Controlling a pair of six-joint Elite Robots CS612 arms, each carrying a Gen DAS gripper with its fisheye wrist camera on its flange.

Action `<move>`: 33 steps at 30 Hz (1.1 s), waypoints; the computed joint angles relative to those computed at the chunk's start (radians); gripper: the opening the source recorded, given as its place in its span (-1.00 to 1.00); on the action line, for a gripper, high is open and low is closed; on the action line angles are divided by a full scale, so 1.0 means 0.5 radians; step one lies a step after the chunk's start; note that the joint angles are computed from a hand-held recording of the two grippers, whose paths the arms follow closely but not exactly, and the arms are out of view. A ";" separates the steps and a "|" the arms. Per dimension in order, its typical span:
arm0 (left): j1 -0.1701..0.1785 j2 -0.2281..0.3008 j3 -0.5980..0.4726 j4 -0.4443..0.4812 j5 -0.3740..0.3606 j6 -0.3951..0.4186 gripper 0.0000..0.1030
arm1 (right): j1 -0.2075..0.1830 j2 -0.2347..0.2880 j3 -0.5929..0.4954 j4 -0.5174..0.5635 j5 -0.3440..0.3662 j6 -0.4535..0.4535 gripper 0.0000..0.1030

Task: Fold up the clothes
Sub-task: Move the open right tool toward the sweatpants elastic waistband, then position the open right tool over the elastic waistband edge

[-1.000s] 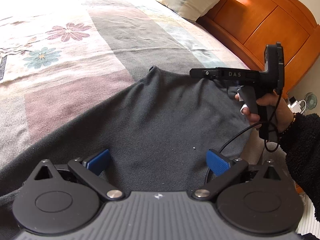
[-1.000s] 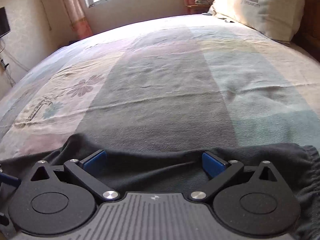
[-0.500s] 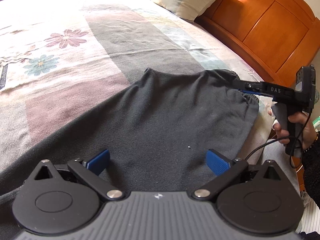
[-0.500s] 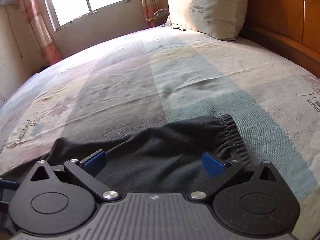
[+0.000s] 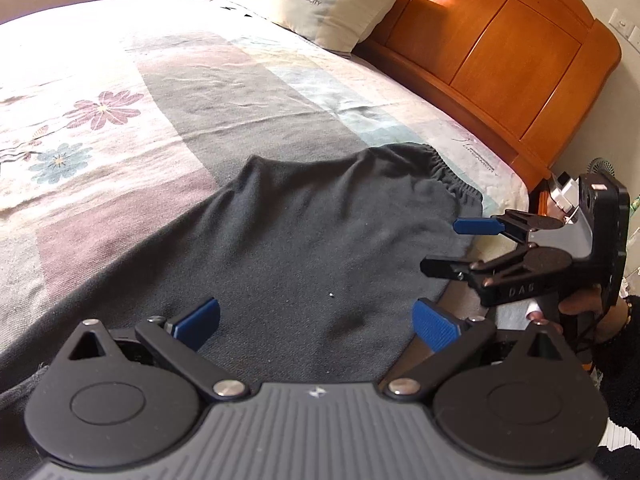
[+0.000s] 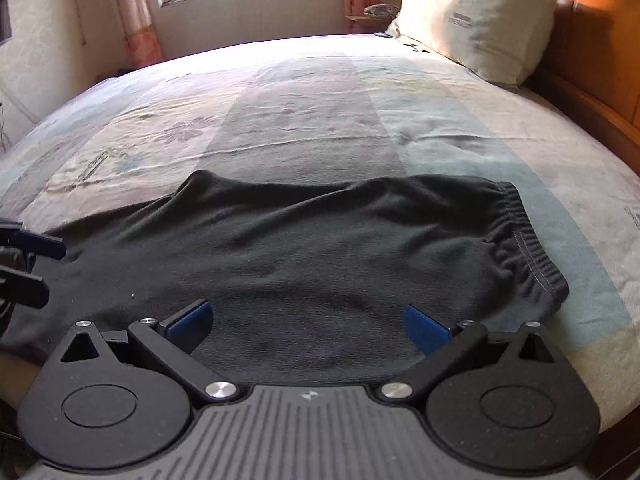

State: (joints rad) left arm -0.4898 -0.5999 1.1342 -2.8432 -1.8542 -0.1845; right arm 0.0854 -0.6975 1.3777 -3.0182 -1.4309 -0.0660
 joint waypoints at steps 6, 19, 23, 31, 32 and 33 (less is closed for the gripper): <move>0.008 -0.014 0.021 -0.047 0.021 -0.025 0.98 | 0.043 0.006 0.028 -0.003 -0.108 0.048 1.00; 0.015 -0.033 0.054 -0.128 0.132 -0.075 0.98 | 0.166 0.025 -0.016 0.031 -0.021 -0.322 1.00; 0.024 -0.037 0.060 -0.153 0.178 -0.120 0.98 | 0.179 0.004 -0.015 0.067 -0.057 -0.188 1.00; 0.026 -0.042 0.068 -0.170 0.205 -0.114 0.98 | 0.237 0.044 -0.056 0.003 -0.007 -0.384 1.00; 0.027 -0.043 0.069 -0.175 0.203 -0.118 0.98 | 0.238 0.042 -0.046 0.027 -0.024 -0.388 1.00; 0.028 -0.043 0.070 -0.181 0.200 -0.124 0.98 | 0.237 0.037 -0.040 0.043 -0.026 -0.372 1.00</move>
State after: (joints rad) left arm -0.4757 -0.6212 1.1693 -2.9339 -1.7541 -0.2464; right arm 0.2040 -0.6791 1.3579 -2.9965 -1.4438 -0.2519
